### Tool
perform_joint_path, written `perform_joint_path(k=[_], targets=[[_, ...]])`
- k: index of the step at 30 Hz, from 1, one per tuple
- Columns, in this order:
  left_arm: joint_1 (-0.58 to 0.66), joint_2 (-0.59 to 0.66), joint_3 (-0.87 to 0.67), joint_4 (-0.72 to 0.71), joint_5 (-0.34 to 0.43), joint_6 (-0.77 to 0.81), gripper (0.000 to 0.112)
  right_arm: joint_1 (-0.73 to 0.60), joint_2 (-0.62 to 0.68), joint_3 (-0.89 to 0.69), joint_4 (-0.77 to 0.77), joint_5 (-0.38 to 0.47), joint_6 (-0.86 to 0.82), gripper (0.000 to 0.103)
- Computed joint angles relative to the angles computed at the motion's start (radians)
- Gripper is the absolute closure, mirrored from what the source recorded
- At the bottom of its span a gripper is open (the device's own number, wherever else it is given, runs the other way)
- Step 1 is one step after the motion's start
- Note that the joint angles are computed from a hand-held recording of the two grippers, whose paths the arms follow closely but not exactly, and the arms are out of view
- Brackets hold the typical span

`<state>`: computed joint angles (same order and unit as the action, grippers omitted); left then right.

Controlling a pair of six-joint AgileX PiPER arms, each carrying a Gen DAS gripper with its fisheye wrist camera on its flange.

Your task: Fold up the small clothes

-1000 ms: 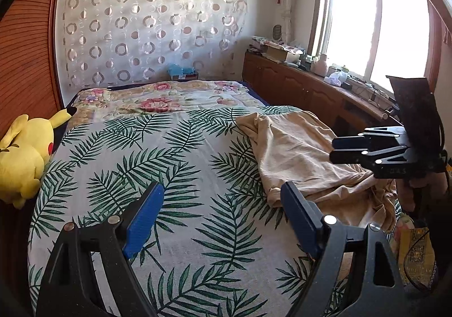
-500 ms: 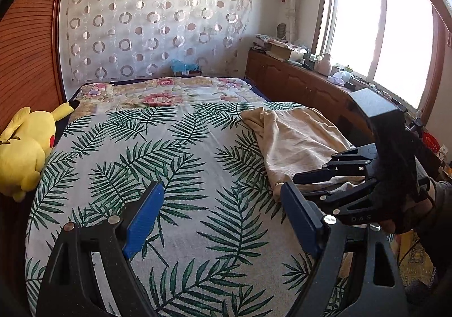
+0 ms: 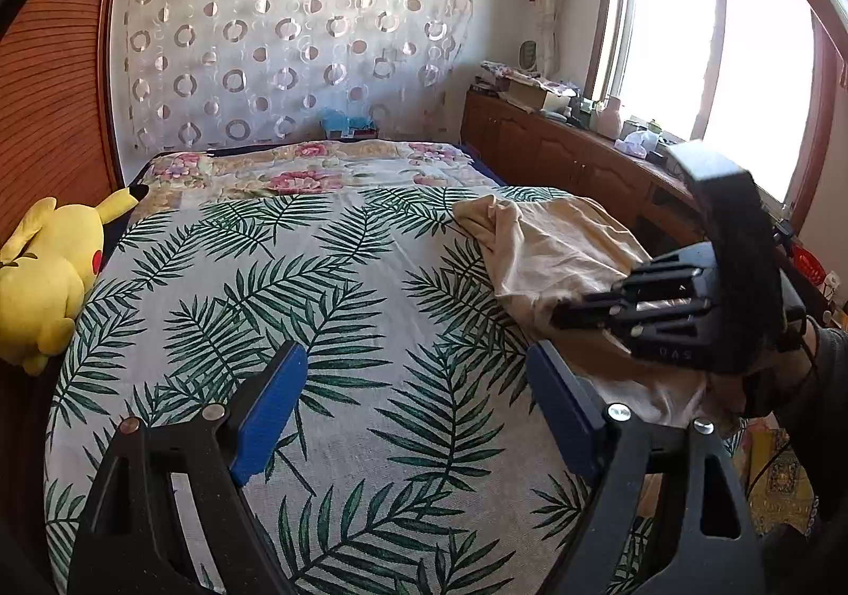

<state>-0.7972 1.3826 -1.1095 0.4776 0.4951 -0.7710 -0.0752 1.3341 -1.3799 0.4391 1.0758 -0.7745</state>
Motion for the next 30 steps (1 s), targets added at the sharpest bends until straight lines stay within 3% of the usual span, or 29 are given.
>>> perform_joint_path(k=[4, 10, 14, 17, 20, 22, 27, 30], targets=[[0.001, 0.006, -0.004, -0.015, -0.001, 0.016, 0.027, -0.085, 0.015, -0.08, 0.037, -0.015, -0.008, 0.099], [-0.007, 0.019, -0.01, -0.022, -0.002, 0.022, 0.027, -0.155, 0.13, -0.244, -0.035, -0.067, 0.025, 0.1], [-0.011, 0.022, -0.008, -0.019, -0.003, 0.016, 0.027, -0.157, 0.184, -0.298, -0.153, -0.166, 0.104, 0.1], [-0.012, 0.023, -0.007, -0.02, -0.004, 0.013, 0.027, -0.115, 0.226, -0.306, -0.364, -0.251, 0.27, 0.1], [-0.011, 0.031, -0.007, -0.031, -0.009, 0.02, 0.027, -0.119, 0.315, -0.368, -0.45, -0.199, 0.399, 0.1], [-0.011, 0.039, -0.011, -0.04, -0.008, 0.031, 0.027, -0.137, 0.341, -0.368, -0.423, -0.182, 0.41, 0.099], [-0.003, 0.084, -0.061, -0.1, 0.003, 0.108, 0.027, -0.17, 0.32, -0.285, -0.338, -0.216, 0.361, 0.078], [0.009, 0.149, -0.151, -0.164, 0.022, 0.204, 0.027, -0.24, 0.346, -0.337, -0.249, -0.17, 0.271, 0.076]])
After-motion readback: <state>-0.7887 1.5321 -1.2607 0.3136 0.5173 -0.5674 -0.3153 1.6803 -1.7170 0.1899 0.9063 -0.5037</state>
